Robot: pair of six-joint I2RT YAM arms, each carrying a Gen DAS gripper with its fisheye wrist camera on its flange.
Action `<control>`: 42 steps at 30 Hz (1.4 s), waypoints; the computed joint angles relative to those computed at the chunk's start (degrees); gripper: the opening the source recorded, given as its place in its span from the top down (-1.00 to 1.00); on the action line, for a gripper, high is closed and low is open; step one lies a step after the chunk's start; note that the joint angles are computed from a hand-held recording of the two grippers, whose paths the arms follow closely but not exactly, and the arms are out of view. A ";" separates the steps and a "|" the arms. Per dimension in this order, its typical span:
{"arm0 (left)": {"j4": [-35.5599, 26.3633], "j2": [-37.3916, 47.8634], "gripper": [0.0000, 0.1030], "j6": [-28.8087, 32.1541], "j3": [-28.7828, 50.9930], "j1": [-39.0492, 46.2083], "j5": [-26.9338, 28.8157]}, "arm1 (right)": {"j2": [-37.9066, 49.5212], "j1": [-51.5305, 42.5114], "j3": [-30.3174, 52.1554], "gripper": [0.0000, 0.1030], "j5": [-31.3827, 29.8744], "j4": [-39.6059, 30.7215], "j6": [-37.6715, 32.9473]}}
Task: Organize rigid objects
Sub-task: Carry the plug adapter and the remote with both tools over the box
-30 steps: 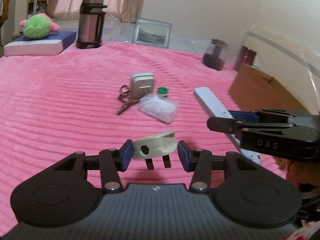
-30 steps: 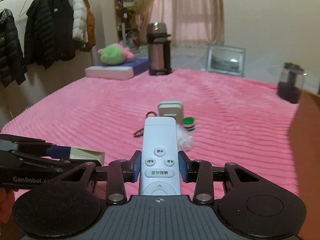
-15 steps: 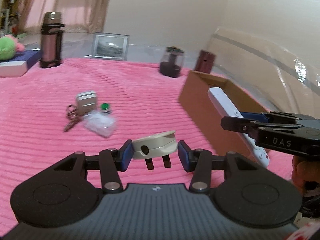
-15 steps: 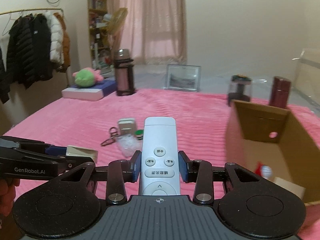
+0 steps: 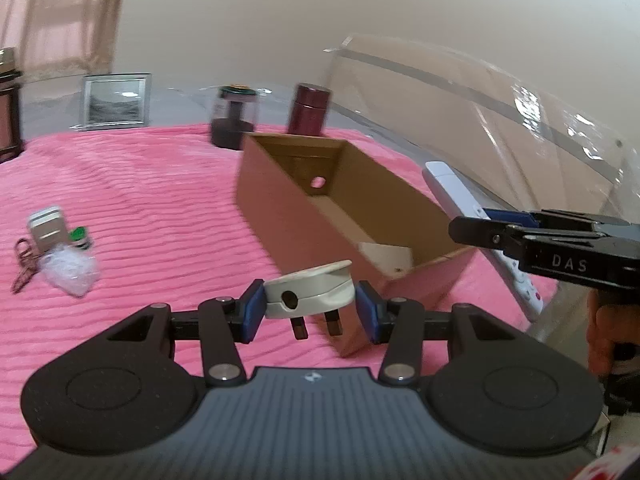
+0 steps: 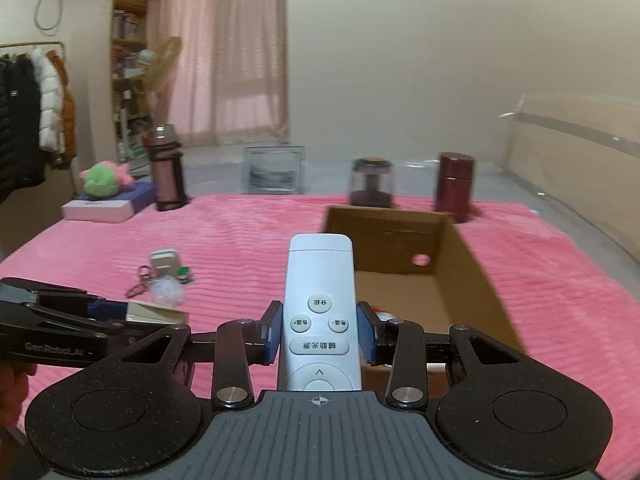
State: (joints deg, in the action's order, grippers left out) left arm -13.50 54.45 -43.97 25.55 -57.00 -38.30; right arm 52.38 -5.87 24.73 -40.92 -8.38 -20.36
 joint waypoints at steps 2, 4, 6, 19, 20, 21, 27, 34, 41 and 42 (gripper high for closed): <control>2.46 3.17 0.17 1.28 1.27 -0.05 1.29 | 1.67 -5.01 1.55 0.31 -2.37 -2.53 -3.35; 4.33 6.23 0.17 2.52 2.81 -0.21 2.50 | 4.45 -9.11 3.52 0.31 -4.08 -4.97 -6.76; 5.76 9.23 0.17 3.77 4.55 -0.30 3.42 | 7.45 -12.50 5.53 0.31 -5.32 -7.15 -10.28; 11.20 19.51 0.17 11.99 11.92 1.49 9.68 | 18.94 -19.94 15.12 0.31 -5.77 -13.85 -22.09; 11.28 19.54 0.17 12.31 11.98 1.54 9.82 | 19.35 -19.95 15.59 0.31 -5.71 -14.13 -22.64; 11.34 19.67 0.17 12.67 12.11 1.69 10.05 | 19.90 -19.59 16.05 0.31 -5.41 -13.86 -22.74; 10.95 19.94 0.17 14.96 13.09 3.11 11.60 | 21.04 -18.15 16.98 0.31 -4.19 -13.44 -23.79; 10.13 20.27 0.17 18.89 15.41 6.23 14.69 | 23.98 -15.61 19.97 0.31 -3.27 -13.94 -24.11; 7.65 24.21 0.17 27.46 22.24 13.73 20.62 | 31.98 -10.52 30.85 0.31 -1.89 -17.60 -25.34; 7.06 25.33 0.17 28.78 23.68 15.01 21.59 | 33.43 -9.52 32.85 0.31 -1.40 -18.47 -25.33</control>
State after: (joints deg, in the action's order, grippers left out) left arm -6.44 79.78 -15.19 49.23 -41.99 -16.72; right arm 85.80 -15.39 57.58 -42.32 -26.85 -45.69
